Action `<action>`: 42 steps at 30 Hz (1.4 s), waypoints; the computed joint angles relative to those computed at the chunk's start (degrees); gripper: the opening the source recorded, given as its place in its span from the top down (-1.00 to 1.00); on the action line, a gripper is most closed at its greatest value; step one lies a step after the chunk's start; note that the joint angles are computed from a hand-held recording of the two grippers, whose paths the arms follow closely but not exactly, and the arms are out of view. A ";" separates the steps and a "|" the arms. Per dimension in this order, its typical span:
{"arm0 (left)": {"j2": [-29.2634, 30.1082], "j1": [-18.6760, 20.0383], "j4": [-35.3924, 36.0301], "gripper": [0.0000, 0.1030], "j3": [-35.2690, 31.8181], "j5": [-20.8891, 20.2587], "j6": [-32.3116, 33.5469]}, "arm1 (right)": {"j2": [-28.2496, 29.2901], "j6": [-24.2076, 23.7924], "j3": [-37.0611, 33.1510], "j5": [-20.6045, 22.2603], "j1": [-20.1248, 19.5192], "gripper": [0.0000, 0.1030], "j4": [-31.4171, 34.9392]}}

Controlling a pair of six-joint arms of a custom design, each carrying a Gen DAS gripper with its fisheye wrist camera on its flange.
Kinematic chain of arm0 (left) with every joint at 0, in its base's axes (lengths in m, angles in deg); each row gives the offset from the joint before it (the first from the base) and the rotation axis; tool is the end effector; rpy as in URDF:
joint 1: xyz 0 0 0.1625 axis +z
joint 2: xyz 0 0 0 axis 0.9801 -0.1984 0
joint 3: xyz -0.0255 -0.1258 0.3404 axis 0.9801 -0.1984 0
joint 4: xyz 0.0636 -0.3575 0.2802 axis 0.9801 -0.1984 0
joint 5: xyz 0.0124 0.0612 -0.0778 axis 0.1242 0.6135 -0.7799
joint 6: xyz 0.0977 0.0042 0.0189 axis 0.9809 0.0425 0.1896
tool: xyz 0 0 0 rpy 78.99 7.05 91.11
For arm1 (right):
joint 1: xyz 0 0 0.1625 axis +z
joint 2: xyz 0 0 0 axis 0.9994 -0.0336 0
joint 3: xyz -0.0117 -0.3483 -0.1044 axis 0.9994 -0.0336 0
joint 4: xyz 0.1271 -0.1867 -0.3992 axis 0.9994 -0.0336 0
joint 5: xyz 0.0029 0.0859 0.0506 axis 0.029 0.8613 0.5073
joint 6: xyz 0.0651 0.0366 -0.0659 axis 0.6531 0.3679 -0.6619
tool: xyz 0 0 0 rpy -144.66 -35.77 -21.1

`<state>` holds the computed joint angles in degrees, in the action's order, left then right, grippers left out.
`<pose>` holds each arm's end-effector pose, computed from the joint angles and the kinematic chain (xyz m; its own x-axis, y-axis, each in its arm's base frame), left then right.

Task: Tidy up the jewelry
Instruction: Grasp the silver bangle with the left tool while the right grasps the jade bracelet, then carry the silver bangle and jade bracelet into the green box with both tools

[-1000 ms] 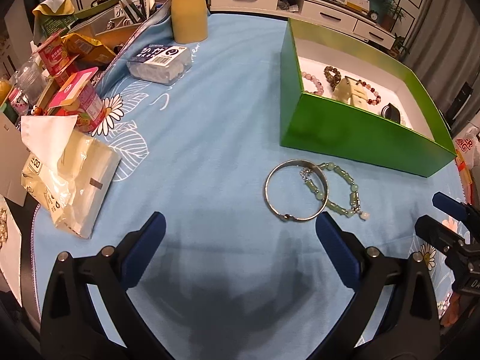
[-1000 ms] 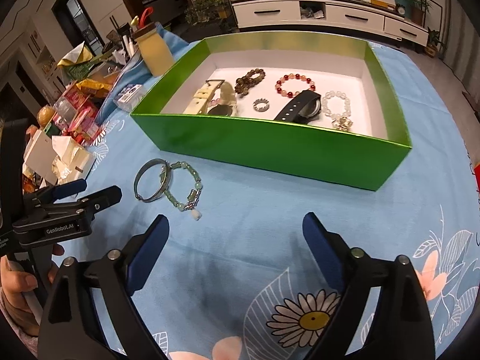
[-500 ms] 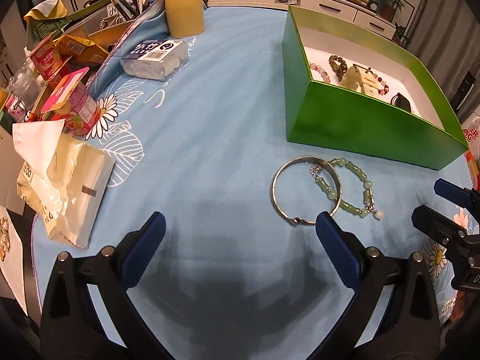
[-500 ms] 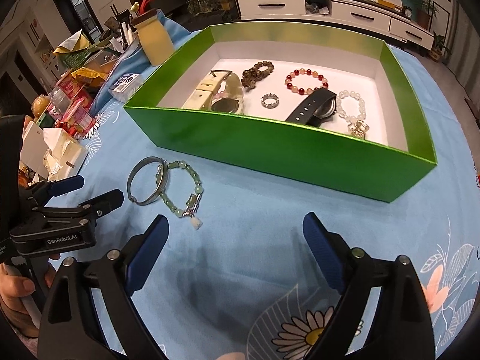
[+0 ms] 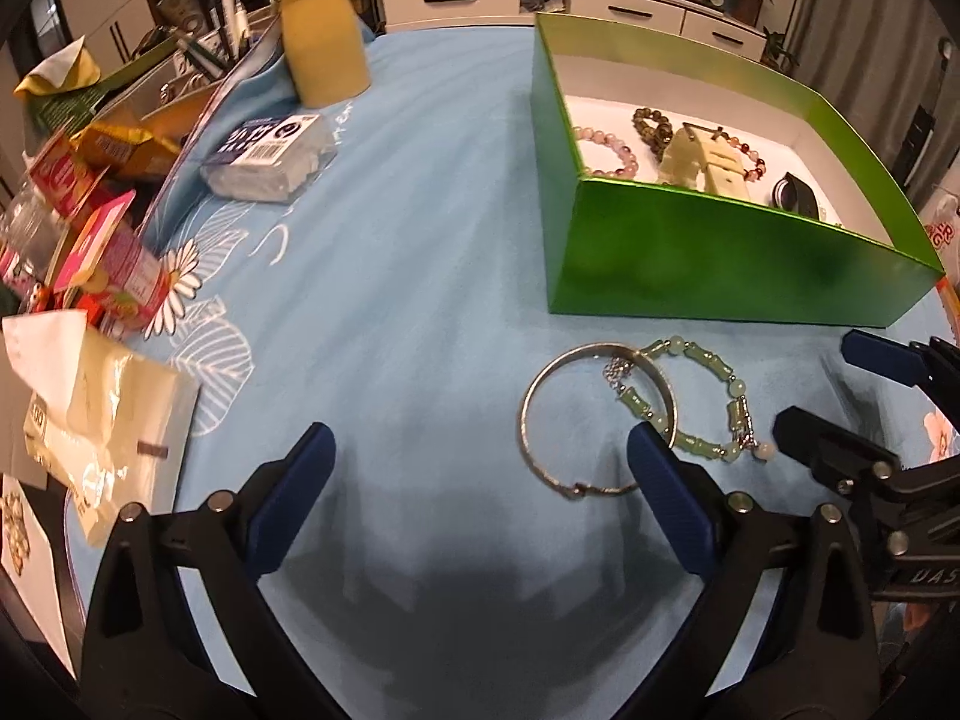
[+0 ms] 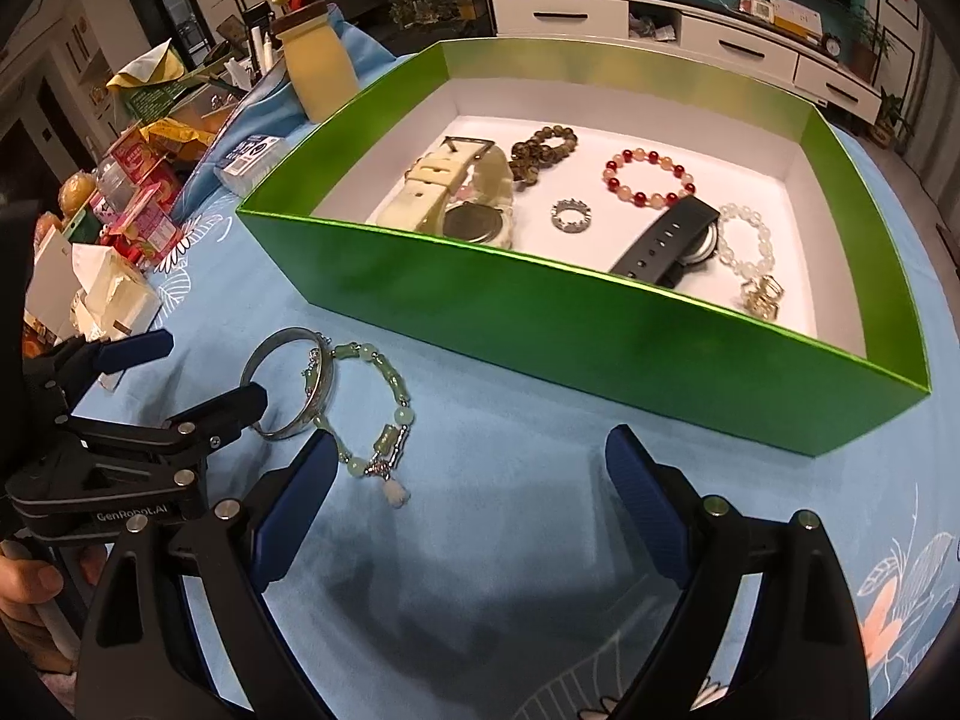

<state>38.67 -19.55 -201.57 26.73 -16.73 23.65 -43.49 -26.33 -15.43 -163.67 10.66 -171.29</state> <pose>-0.2347 -0.8091 0.1147 -0.6857 -0.1177 -0.7183 0.2844 0.8651 -0.4132 0.2269 -0.8609 0.2244 -0.7295 -0.4730 0.4940 -0.5895 0.8012 -0.1034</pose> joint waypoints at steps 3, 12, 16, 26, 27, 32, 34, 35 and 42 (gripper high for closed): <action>0.86 0.25 -0.68 -0.53 -0.69 -0.20 2.76 | 0.68 -2.16 -0.18 -0.05 0.12 -0.29 0.08; 1.28 0.56 -7.70 -0.14 0.44 -2.43 9.76 | 1.15 -10.75 2.31 0.51 0.85 0.12 -3.72; 1.18 0.51 -11.17 0.03 1.52 -3.38 12.24 | 0.23 -14.33 4.95 0.98 1.15 0.48 -6.56; -0.26 0.82 -16.04 0.95 3.95 -7.60 13.20 | -1.55 -12.59 7.52 3.61 0.59 0.86 -8.76; -0.81 0.82 -17.35 0.95 4.91 -7.63 12.93 | -2.18 -12.54 8.28 3.95 0.51 0.86 -9.25; -2.90 0.57 -20.12 0.95 7.36 -9.29 12.80 | -5.00 -12.83 11.06 5.46 0.47 0.86 -12.27; -3.45 0.24 -20.80 0.95 7.89 -9.03 12.83 | -6.21 -12.66 12.04 6.64 0.45 0.86 -13.41; -3.70 0.09 -21.23 0.94 8.20 -9.01 12.87 | -6.70 -12.69 12.41 7.07 0.47 0.86 -13.75; -5.27 -0.97 -23.29 0.93 9.78 -8.89 12.12 | -10.47 -13.31 16.17 9.44 0.67 0.86 -16.42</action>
